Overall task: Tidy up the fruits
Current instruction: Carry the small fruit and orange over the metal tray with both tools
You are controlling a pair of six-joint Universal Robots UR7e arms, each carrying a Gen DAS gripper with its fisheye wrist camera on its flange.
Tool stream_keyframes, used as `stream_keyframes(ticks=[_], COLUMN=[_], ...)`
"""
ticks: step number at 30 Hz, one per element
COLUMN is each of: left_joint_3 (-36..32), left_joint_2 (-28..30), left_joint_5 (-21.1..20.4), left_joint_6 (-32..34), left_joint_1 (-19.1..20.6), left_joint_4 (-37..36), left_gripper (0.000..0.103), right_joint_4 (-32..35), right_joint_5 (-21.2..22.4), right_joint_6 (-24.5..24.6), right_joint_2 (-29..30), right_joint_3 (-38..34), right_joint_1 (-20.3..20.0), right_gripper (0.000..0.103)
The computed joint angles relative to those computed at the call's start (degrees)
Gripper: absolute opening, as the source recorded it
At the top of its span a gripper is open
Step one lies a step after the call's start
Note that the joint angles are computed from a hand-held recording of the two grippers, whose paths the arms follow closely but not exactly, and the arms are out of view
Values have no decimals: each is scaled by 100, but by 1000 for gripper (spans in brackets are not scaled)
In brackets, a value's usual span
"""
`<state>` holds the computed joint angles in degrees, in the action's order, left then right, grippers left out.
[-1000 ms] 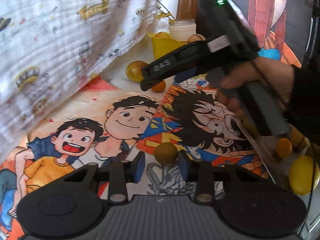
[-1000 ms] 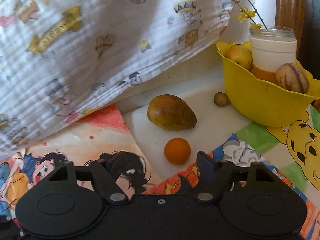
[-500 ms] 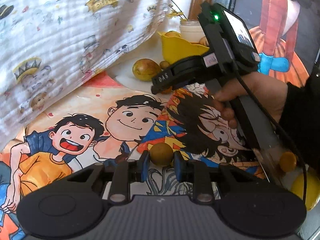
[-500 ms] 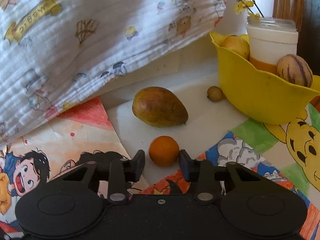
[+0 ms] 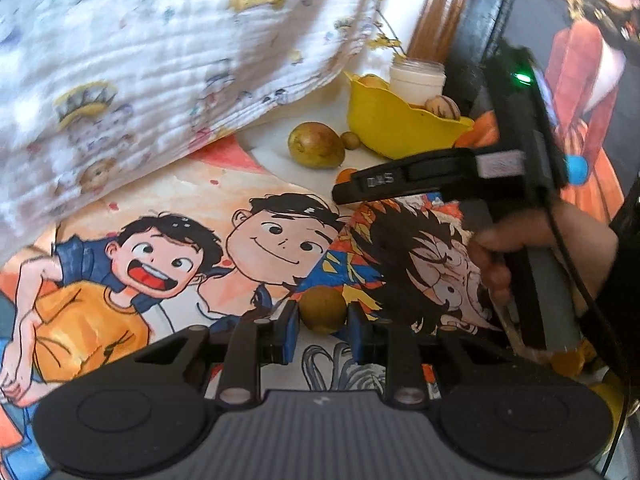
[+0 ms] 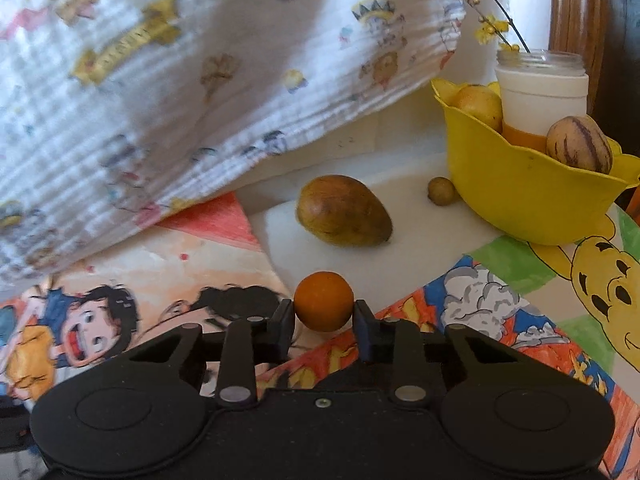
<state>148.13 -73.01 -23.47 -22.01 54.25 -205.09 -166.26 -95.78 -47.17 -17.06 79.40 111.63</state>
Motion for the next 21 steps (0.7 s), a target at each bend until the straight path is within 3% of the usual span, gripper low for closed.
stream_keyframes(ticks=[8,13,16,21], left_joint_3=[375,687,856,922], left_joint_2=[-415,-768,-1220,-2175], left_joint_5=[71,388,568,795], left_joint_6=[-838,-1460,-2236,-3895], left_joint_1=[-236,-742,-1124,-1834], left_joint_4=[328,879,1877,4441], left_gripper=[28,27,27,27], right_joint_4=[-52,-250,-461,-864], right_joint_5=[181,491,653,795], right_joint_6=[-215,-214,-208,-112], right_joint_2=[-721,-1368,-1864,-2656], right_joint_3=[916,1677,2233,3064], right_joint_1=[81,91,63,-86], right_gripper=[33,33,33,33])
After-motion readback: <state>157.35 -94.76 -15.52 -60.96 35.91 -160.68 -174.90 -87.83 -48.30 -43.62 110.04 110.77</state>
